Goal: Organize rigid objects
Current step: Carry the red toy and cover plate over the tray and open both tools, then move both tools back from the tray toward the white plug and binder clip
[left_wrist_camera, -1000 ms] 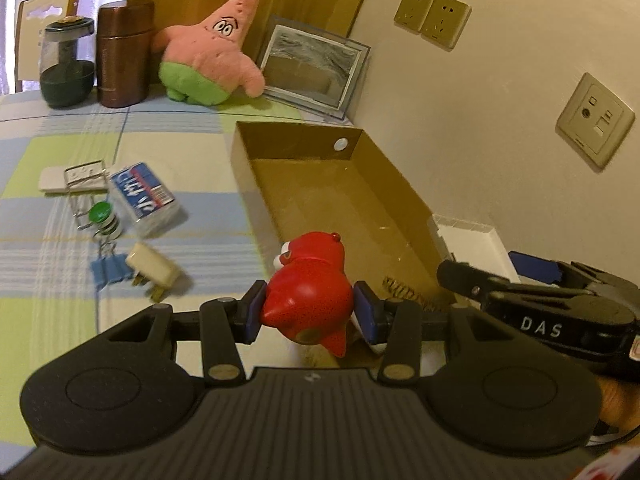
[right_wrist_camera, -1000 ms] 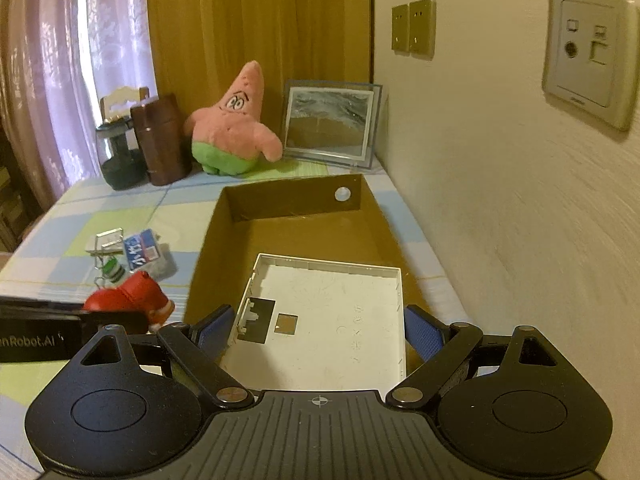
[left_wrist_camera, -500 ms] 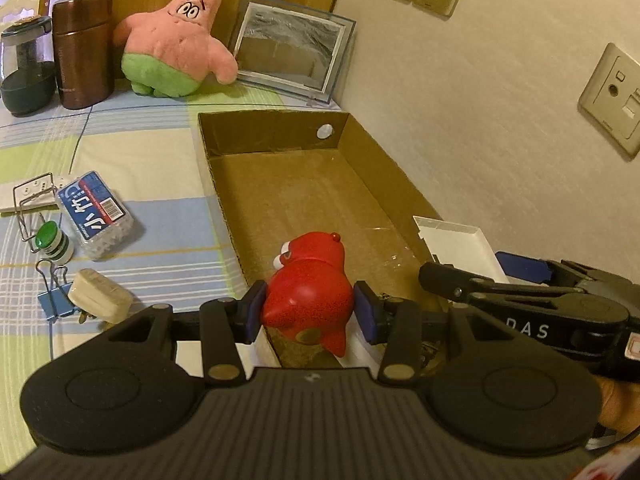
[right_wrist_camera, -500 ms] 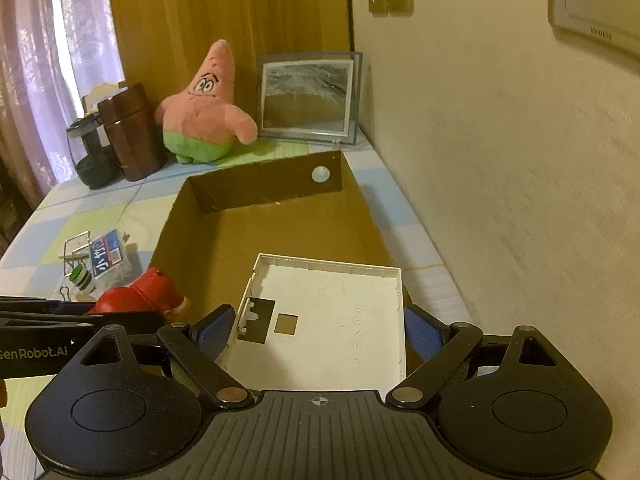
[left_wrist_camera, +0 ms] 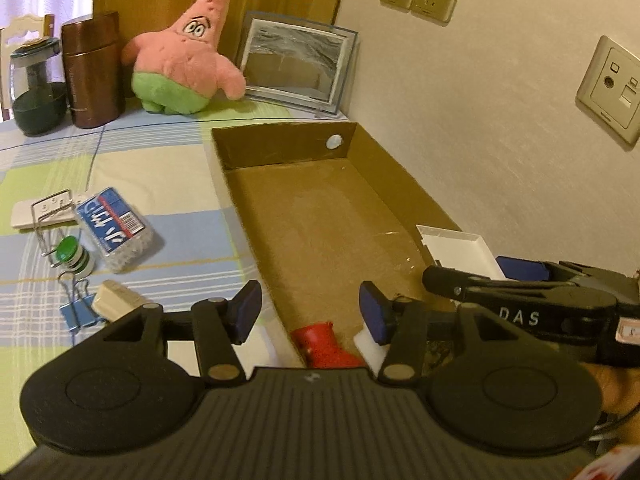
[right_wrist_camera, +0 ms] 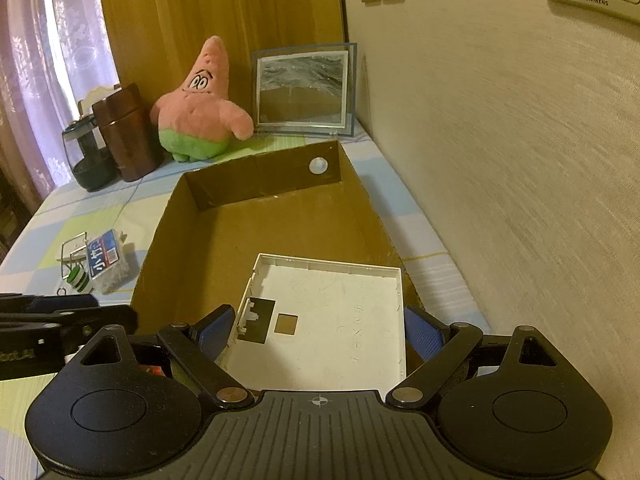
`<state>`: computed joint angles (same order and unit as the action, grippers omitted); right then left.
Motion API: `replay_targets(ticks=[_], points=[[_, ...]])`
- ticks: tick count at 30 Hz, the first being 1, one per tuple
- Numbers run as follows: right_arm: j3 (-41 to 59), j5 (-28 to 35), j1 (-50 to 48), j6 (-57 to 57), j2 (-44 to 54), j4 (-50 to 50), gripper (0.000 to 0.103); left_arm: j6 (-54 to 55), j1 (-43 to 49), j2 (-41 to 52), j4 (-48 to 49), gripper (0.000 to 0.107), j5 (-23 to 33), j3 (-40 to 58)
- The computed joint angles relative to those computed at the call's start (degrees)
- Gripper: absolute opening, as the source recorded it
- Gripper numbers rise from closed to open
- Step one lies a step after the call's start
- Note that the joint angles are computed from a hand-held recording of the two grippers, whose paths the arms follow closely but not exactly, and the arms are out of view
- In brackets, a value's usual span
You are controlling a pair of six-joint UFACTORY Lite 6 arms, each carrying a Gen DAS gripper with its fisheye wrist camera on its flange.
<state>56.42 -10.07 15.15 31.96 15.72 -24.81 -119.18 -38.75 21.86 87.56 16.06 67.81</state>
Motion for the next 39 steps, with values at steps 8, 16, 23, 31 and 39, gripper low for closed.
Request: replay_targets(ticks=[8,16,23,31,39], points=[[1.43,-0.08,0.27,1.14,1.65,-1.39,0.087,-7.51,0.24,-3.57,5.01,0.048,0.13,-5.57],[3.04,-3.87,-0.23,2.32,4.34,-2.79,0.087,-7.19,0.61,-4.17,4.73,0.048,0.34,-6.60],[1.59,-4.27,-0.55,0.83,2.24,0.92,0.094,-9.65,0.82,-6.43,6.84,0.048,1.05,-9.49],[-5.22,-2.81,2.86,-7.10,-6.01,11.13,0.094,-11.89,-0.05,-12.53,6.48,0.048,2.49,-16.04],[-14.71,-1.60,10.99,-23.85,-16.58,32.17,0.094,-9.12,-2.32,-21.55,1.24,0.049,5.38,-24.44]])
